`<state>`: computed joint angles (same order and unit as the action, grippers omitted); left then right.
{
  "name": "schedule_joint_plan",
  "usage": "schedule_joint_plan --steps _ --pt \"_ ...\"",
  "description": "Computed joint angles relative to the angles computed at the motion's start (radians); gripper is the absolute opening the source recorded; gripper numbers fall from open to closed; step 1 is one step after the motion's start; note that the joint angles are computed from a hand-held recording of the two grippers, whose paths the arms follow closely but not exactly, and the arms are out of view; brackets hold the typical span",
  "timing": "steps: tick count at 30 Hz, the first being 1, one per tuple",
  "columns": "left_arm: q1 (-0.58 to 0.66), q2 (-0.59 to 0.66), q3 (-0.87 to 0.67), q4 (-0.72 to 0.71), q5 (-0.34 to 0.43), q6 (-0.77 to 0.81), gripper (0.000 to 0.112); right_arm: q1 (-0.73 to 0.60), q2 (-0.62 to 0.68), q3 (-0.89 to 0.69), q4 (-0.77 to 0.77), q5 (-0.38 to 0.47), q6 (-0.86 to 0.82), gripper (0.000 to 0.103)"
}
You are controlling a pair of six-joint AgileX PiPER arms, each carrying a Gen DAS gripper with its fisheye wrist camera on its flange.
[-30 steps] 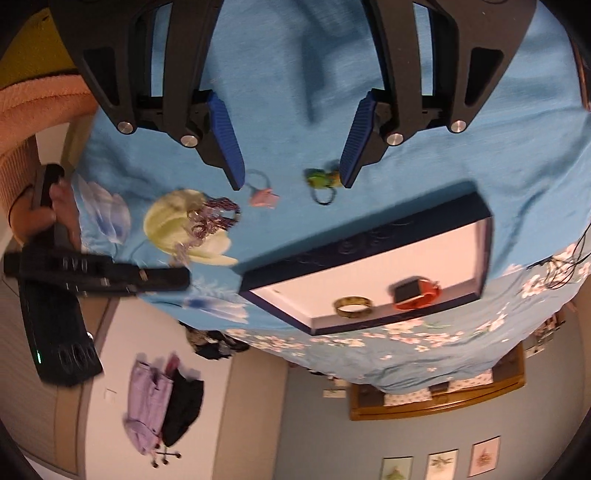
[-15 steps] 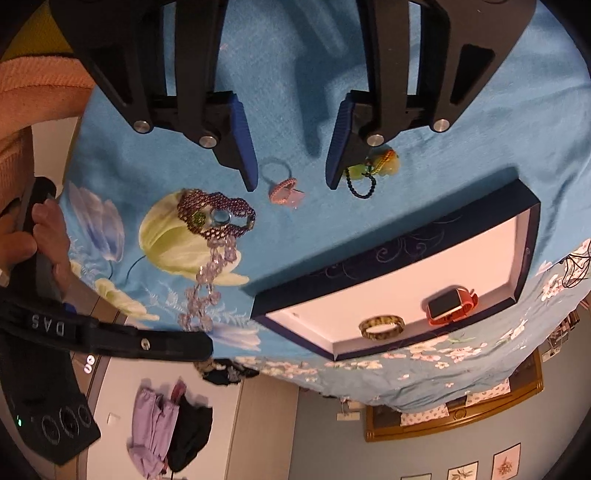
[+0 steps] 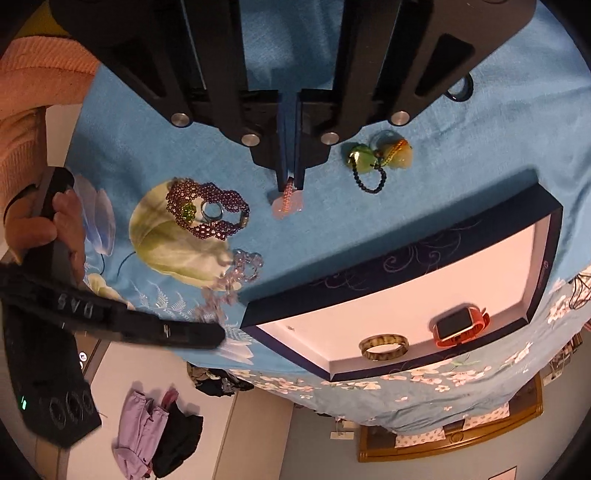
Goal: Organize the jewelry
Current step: 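Grasp the clear beaded bracelet with the right gripper while the left grasps the pink hair clip, then lift the clear bracelet with the right gripper while the left carries the pink clip toward the tray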
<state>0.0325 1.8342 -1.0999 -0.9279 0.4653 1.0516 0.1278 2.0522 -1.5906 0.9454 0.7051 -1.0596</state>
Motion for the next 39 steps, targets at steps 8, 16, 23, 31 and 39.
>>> schedule_joint_plan --steps 8,16,23,31,39 --pt "0.020 0.016 -0.018 -0.024 0.027 0.011 0.005 -0.033 0.017 0.026 -0.052 0.008 0.049 0.012" --pt "0.016 0.022 -0.026 -0.020 0.017 0.001 0.016 -0.032 0.034 0.029 -0.127 -0.003 0.097 0.039" --pt "0.002 0.031 -0.038 0.004 0.017 -0.015 0.015 -0.005 0.072 -0.027 -0.232 0.019 0.182 0.031" --pt "0.012 0.024 -0.028 -0.042 0.024 0.029 0.004 0.001 0.051 -0.002 -0.218 0.010 0.133 0.000" --pt "0.029 -0.003 0.000 -0.112 0.026 0.094 0.003 -0.025 0.054 -0.014 -0.160 0.045 0.119 0.012"
